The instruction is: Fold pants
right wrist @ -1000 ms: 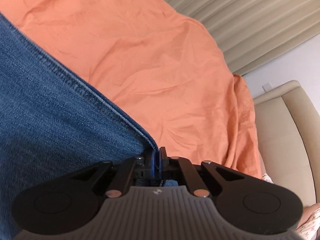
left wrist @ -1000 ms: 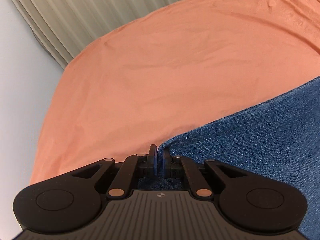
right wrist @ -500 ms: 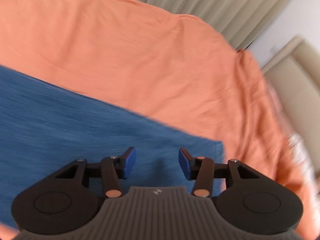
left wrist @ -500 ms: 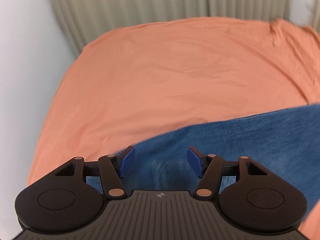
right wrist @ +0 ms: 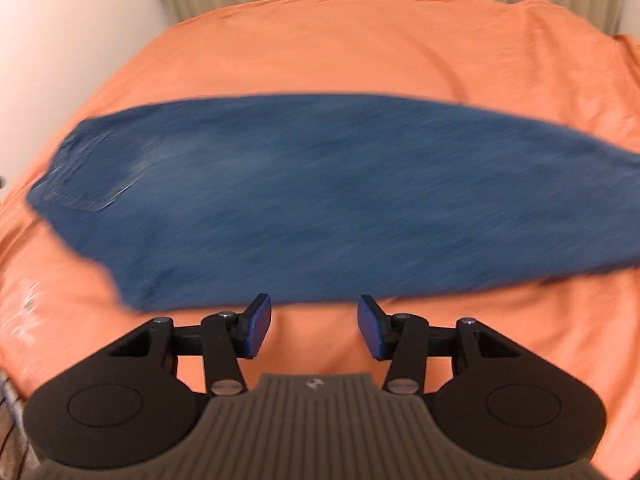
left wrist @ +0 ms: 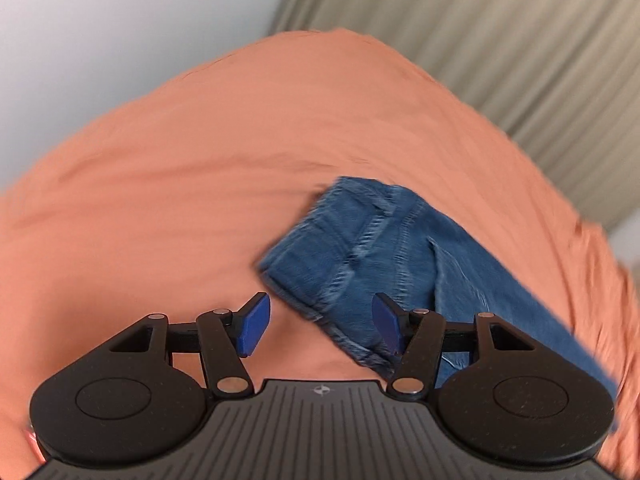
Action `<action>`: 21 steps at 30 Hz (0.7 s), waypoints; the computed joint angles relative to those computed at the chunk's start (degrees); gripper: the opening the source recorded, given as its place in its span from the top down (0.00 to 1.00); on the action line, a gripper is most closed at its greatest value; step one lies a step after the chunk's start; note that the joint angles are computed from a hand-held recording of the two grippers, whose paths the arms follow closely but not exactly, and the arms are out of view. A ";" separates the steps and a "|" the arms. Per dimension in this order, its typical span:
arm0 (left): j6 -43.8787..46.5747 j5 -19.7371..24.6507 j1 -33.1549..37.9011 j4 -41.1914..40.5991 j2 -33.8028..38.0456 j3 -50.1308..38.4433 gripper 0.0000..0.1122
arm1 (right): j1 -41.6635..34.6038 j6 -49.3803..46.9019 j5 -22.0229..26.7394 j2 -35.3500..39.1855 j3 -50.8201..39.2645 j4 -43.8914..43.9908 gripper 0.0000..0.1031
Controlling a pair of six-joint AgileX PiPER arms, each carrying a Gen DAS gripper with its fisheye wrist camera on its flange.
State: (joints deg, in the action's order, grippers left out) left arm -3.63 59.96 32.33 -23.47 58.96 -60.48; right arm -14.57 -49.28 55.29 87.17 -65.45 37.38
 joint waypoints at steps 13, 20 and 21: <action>16.48 -19.99 4.16 -34.07 9.93 16.94 0.47 | 21.51 6.46 -18.18 -7.02 15.43 3.15 0.51; 9.80 -24.98 -1.59 -24.02 8.83 11.19 0.85 | 29.58 12.03 -31.75 -10.32 19.31 -2.75 0.50; 8.54 -25.15 -2.45 -22.20 8.30 9.61 0.85 | 30.41 13.07 -33.94 -11.22 19.95 -4.89 0.50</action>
